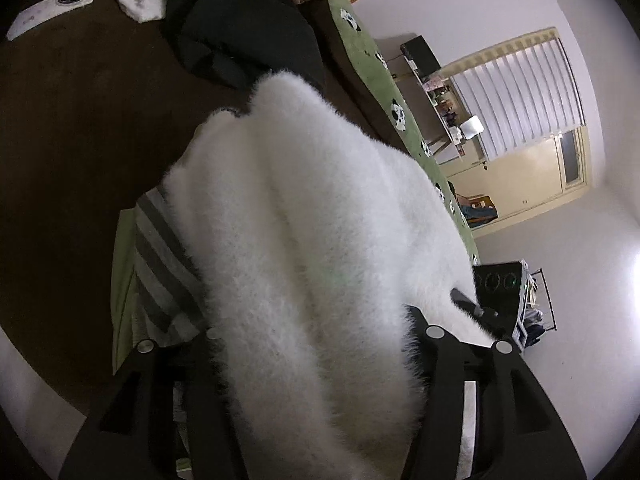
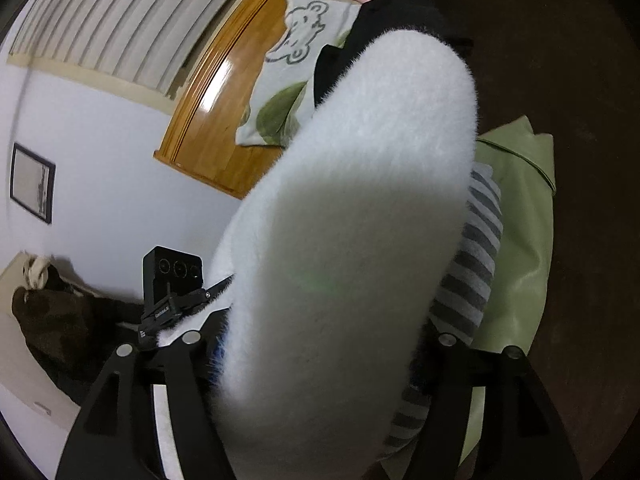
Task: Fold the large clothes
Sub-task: 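Carry the bundle with both grippers over to the green and striped stack, then lower the bundle onto the striped garment and open both grippers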
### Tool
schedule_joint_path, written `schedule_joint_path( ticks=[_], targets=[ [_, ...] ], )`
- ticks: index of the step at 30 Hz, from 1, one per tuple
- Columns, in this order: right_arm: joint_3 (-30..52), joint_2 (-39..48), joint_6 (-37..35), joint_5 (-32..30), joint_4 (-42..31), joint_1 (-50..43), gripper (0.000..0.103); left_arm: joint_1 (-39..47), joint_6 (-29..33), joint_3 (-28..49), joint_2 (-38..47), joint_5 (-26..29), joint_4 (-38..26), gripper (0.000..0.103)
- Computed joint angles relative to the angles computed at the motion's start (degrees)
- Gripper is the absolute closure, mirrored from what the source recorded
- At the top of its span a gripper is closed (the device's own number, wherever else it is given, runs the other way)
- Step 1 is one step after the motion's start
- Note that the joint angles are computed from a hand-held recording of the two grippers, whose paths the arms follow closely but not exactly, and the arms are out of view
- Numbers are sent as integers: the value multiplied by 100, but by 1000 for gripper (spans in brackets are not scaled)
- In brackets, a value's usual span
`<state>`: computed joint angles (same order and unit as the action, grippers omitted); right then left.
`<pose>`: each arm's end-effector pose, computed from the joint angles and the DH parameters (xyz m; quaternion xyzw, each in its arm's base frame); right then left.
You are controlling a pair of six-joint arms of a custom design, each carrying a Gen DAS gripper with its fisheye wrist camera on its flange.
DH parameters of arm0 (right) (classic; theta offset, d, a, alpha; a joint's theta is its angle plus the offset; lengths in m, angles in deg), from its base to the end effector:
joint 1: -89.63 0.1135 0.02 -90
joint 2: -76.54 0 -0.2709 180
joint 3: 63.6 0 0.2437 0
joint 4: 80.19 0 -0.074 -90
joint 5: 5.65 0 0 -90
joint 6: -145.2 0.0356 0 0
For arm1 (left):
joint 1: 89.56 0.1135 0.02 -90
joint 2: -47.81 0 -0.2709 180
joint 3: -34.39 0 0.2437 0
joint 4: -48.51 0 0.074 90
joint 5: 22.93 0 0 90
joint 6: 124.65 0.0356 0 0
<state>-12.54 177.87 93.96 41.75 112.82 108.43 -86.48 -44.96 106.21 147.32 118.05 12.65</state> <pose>0.2845 0.1223 0.1310 -0.0142 0.8501 0.4845 0.2060 0.3245 -0.0102 0.1811 -0.0047 0.8842 -0.4311 0.1797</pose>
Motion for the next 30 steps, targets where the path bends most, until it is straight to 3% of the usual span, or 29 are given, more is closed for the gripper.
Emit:
schedule_joint_path(
  ticks=[3,6,7,10,14,17,20,23,26,30],
  targets=[
    [-95,105,-30,-151,187,-153,33,-11,35,101,60,-23,-65,45],
    [58,96,101,133,98,-52,13,44,292,293,119,-30,-291,43],
    [134,0,60,399,-118,26,12,48,346,345,88,-57,-340,40],
    [67,-438,-423,722,-626,-66,11,79,542,513,39,-207,-556,39],
    [-31,-1330,-1112,1245,-1631,-167,11,-20,1026,642,-295,-807,-1053,36],
    [-299,-2153,-1693,1508,-2058,-226,11,59,1329,632,-628,-1285,-1174,25],
    [-511,-2939,-2201,1790,-2508,-147,11,363,1255,493,-1166,-1679,-1068,14],
    [-422,-3295,-2416,2682,-2740,593,11,623,1181,415,-1705,-2008,-1171,12],
    [-374,-3436,-2611,3749,-2780,1434,11,435,1144,402,-2293,-2745,-1312,10],
    [-271,-3468,-2508,4390,-2740,2161,11,-341,657,304,-2987,-3635,-1351,7]
  ],
)
